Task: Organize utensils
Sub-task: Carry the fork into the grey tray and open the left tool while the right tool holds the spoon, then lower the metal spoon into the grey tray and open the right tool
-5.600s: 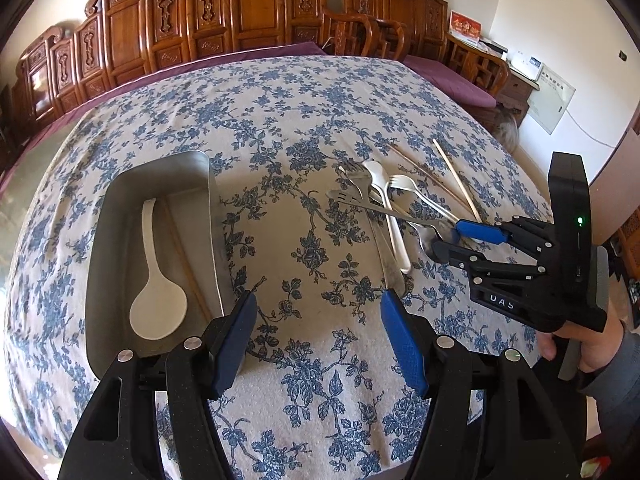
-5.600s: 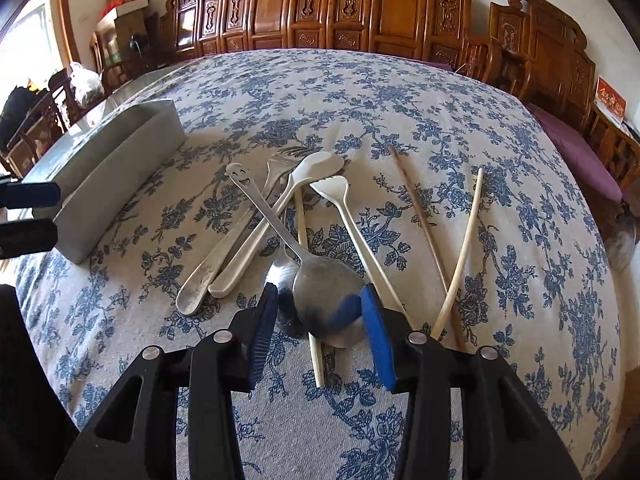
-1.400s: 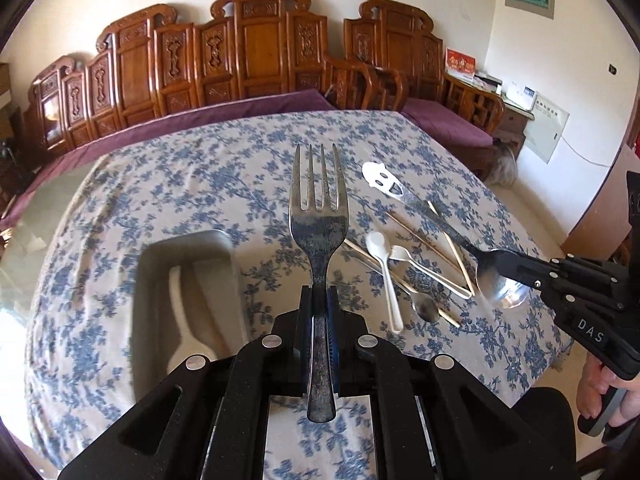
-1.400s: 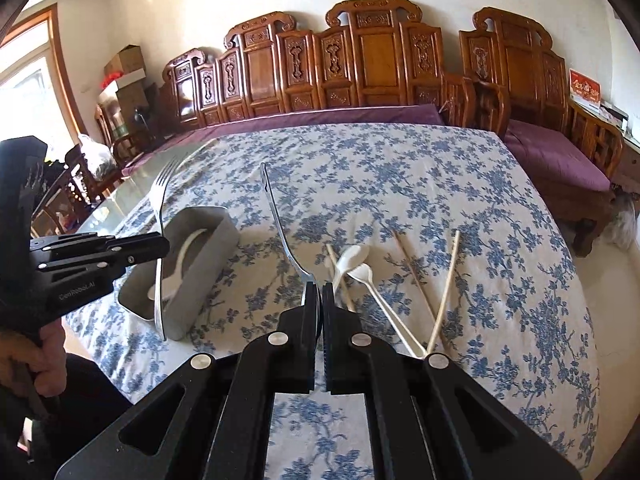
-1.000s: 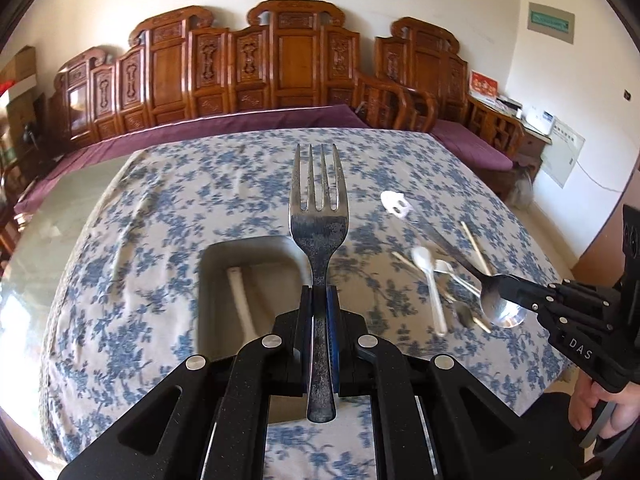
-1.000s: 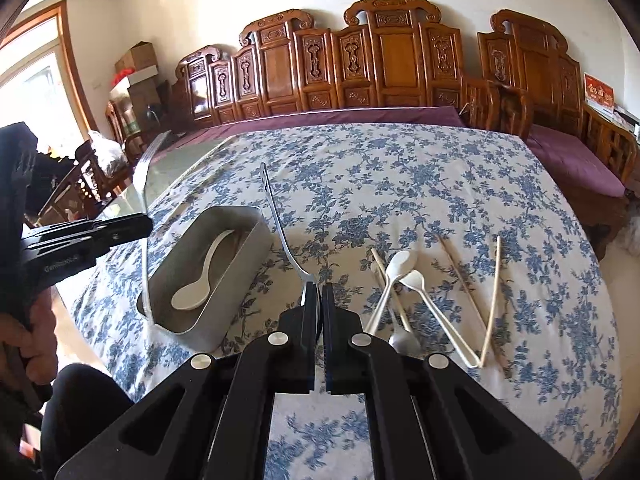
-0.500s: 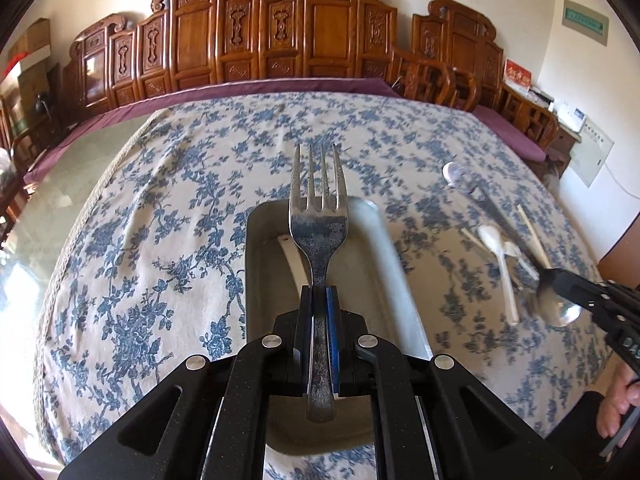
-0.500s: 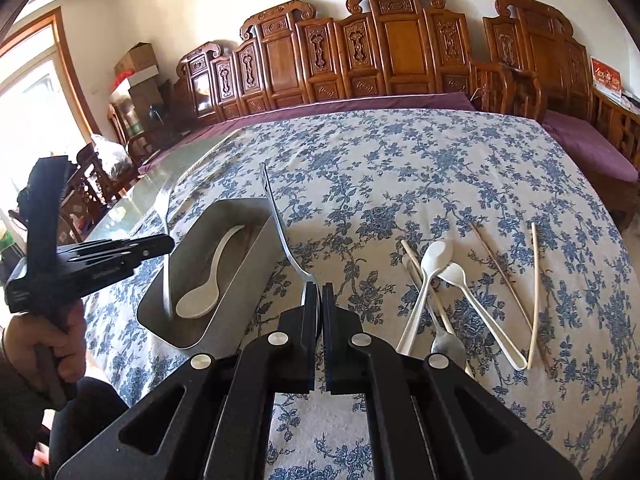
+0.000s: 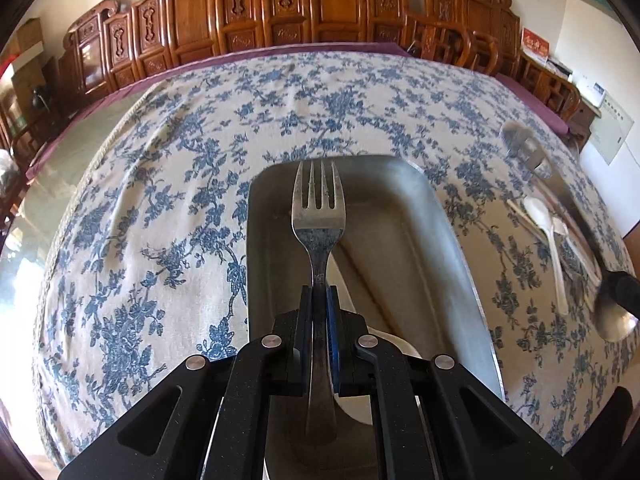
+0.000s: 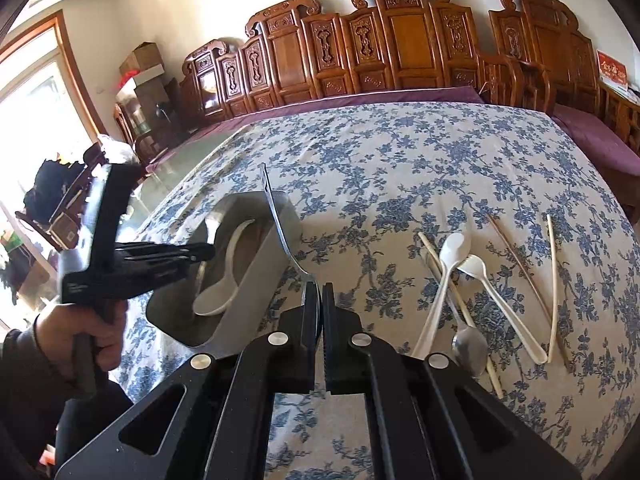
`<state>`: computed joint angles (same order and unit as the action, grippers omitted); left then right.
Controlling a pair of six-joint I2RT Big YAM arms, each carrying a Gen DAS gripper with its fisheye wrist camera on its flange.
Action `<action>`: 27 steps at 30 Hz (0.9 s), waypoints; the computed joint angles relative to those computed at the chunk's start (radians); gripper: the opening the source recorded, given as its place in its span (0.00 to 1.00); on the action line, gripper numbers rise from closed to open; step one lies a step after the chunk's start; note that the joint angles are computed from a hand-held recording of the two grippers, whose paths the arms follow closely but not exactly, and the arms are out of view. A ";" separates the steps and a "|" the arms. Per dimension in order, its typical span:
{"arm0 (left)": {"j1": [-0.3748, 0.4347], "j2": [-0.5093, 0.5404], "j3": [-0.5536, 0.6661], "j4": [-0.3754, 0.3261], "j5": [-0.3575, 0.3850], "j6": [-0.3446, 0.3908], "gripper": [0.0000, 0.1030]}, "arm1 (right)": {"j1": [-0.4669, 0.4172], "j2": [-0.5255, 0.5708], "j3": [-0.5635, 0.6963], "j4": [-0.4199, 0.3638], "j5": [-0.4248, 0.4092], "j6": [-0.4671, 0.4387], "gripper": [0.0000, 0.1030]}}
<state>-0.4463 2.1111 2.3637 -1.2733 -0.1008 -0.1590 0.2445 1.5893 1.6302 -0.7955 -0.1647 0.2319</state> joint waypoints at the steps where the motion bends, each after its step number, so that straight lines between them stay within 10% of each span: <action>1: 0.002 0.009 0.011 -0.011 0.002 -0.004 0.06 | 0.006 0.001 0.004 -0.001 -0.001 0.005 0.04; 27: 0.062 -0.248 -0.316 0.234 0.040 -0.011 0.06 | 0.144 0.228 0.301 -0.182 0.091 0.068 0.04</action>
